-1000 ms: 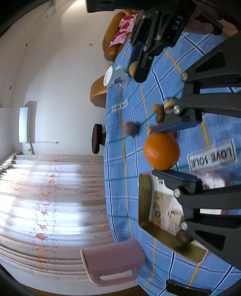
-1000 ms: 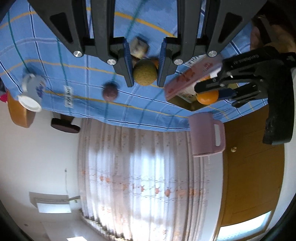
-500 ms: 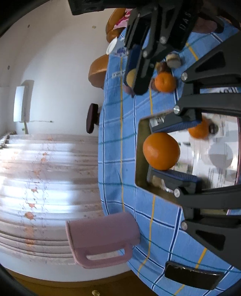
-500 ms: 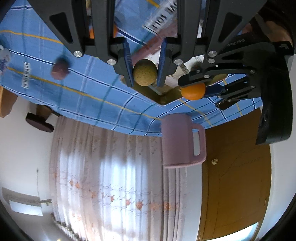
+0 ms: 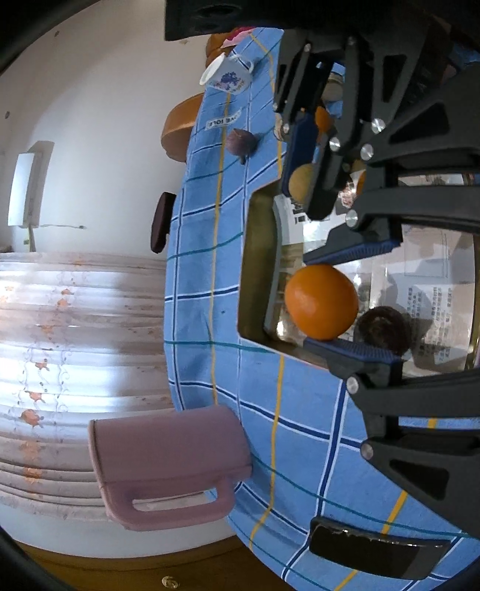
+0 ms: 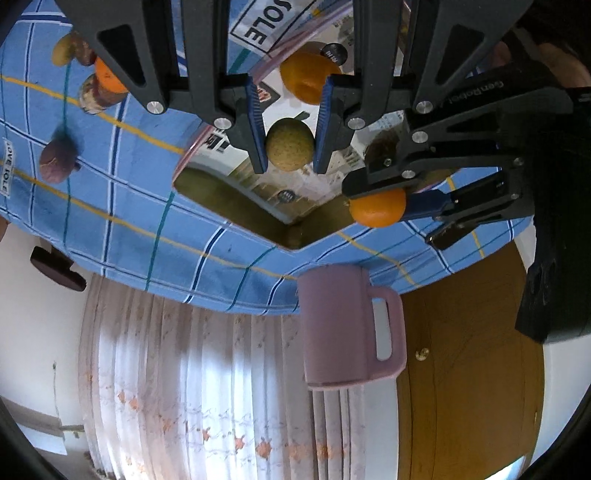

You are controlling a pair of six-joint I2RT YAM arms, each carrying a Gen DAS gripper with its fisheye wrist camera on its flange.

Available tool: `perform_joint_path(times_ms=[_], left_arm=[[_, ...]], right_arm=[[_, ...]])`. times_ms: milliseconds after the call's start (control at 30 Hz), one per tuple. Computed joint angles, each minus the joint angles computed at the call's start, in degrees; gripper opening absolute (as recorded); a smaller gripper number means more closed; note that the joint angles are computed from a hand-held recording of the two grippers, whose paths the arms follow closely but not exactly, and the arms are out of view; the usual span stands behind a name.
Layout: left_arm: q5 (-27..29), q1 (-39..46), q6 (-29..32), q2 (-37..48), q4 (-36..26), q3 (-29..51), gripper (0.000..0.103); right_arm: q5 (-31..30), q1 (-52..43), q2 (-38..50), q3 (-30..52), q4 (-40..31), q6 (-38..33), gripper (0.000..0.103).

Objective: Organize fruits
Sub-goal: 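Open the left tool to drop the orange into the tin box, then grasp a wrapped cylindrical cake with the right tool while the left tool grasps another orange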

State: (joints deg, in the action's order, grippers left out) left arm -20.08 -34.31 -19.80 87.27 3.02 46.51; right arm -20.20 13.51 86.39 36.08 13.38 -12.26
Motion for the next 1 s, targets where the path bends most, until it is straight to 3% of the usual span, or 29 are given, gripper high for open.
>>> perform_joint_path(times_ms=[100,167,200,233,267,333,600,833,1000], left_arm=[[-0.9,-0.2,-0.7,-0.1,0.1,-0.6,0.041],[-1.4,-0.3,-0.7,-0.8,0.4,-1.2,0.041],[-1.7,-0.4,-0.6,-1.4,0.6,-1.6,0.041],[-2.0,-0.4,-0.7,-1.9,0.9,-2.0,0.044],[-2.6,-0.3,-1.2,-2.5,1.1,-2.4,0.049],[-3.0,-0.3,-2.1,-3.8,1.4,-3.2,0.068],[-6.7,-6.9,-2.0,-5.6,2.7,-2.8,0.091],[-7.4,-12.6,-1.9,0.4,0.8,3.1,0.091],[-7.8,-15.3,-1.4,4.4,-0.8,7.3,0.091]], right_arm=[[0.1,0.4,1.0,0.3,0.0,0.2,0.028],[-0.3,0.3,0.9,0.1,-0.1,0.7,0.034],[-0.3,0.2,0.7,0.0,-0.1,1.0,0.041],[0.1,0.0,-0.1,-0.6,0.1,1.2,0.05],[0.1,-0.2,-0.7,-1.1,0.4,1.5,0.052],[-1.2,-1.3,-2.2,-2.0,0.5,2.1,0.053],[1.1,-13.8,-18.0,-10.9,-6.2,-3.5,0.053],[0.1,-28.0,-14.8,-11.3,-8.8,-6.7,0.053],[-1.3,-27.4,-11.6,-8.8,-10.7,-6.9,0.053]])
